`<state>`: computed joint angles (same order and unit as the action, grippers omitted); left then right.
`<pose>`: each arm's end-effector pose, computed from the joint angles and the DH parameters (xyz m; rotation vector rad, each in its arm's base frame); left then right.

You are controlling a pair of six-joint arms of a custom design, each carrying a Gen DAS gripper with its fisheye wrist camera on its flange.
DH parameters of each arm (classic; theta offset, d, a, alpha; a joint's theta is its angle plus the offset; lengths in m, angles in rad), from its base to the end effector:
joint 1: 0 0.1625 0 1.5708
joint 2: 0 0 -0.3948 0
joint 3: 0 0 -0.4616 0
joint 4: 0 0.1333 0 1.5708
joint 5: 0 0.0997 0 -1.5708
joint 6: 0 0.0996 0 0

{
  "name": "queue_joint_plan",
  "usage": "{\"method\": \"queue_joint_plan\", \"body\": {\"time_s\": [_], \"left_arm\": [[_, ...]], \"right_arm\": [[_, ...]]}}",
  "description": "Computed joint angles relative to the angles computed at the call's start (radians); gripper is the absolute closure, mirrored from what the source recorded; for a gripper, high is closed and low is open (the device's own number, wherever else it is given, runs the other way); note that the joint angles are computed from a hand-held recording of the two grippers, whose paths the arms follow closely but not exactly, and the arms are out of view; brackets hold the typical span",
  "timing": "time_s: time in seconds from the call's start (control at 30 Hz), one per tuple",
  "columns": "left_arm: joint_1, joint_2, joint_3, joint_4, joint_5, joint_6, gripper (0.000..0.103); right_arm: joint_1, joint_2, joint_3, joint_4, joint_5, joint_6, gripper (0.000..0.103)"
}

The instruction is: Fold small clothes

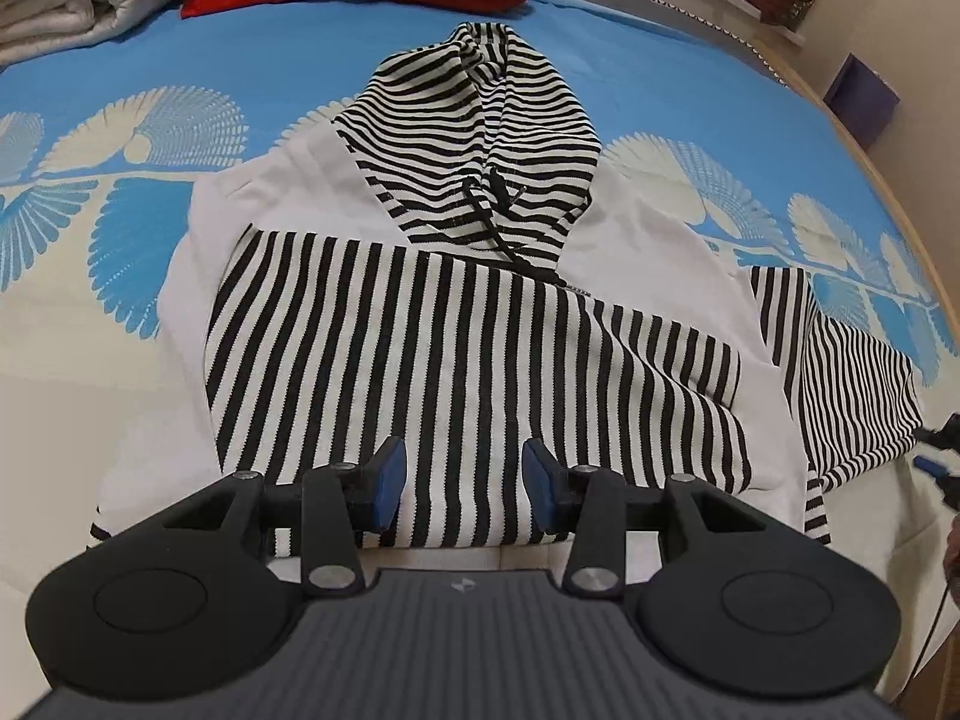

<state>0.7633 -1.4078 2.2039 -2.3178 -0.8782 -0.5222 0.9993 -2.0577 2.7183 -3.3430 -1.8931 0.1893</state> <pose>-0.2127 -0.4760 0.1407 0.3803 2.4909 -0.5122 -0.0814 -0.3146 0.2757 -1.0712 -2.0525 1.3336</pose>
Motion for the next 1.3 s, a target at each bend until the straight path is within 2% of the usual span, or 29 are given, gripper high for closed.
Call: {"method": "queue_joint_plan", "body": {"time_s": [0.1,0.3,0.63,0.83,0.87,0.93,1.0,1.07,1.1,1.17,1.23,1.3], "left_arm": [[0.003,0.004,-0.002,0.003,0.0,-0.005,0.056],[0.001,0.015,-0.004,0.007,0.005,-0.004,0.056],[0.0,0.015,-0.003,0.008,0.002,-0.002,0.056],[0.002,0.009,0.0,0.008,0.003,-0.002,0.056],[0.003,0.006,0.0,0.009,0.002,-0.001,0.056],[0.005,0.002,0.002,0.008,0.001,0.004,0.056],[0.006,-0.004,0.002,0.006,0.002,0.007,0.056],[0.008,-0.015,0.004,0.006,0.007,0.005,0.056],[0.009,-0.022,0.006,0.008,0.012,0.002,0.056],[0.015,-0.04,0.008,0.02,0.023,-0.01,0.056],[0.024,-0.062,0.011,0.031,0.033,-0.019,0.056],[0.033,-0.082,0.013,0.04,0.045,-0.023,0.056]], "right_arm": [[-0.066,-0.003,0.002,0.033,0.071,0.047,0.068],[-0.045,0.072,-0.015,-0.044,0.052,0.018,0.068],[-0.054,0.1,-0.024,-0.093,0.045,0.037,0.069],[-0.029,0.144,-0.036,-0.136,0.002,0.062,0.088],[-0.022,0.155,-0.038,-0.151,-0.011,0.067,0.096],[-0.001,0.181,-0.042,-0.197,-0.045,0.072,0.099],[0.044,0.221,-0.054,-0.259,-0.103,0.069,0.1],[0.139,0.3,-0.088,-0.359,-0.206,0.025,0.1],[0.192,0.348,-0.109,-0.42,-0.255,-0.015,0.1],[0.338,0.487,-0.176,-0.593,-0.341,-0.182,0.1],[0.46,0.6,-0.231,-0.715,-0.33,-0.356,0.101],[0.557,0.68,-0.258,-0.752,-0.24,-0.469,0.1]]}}
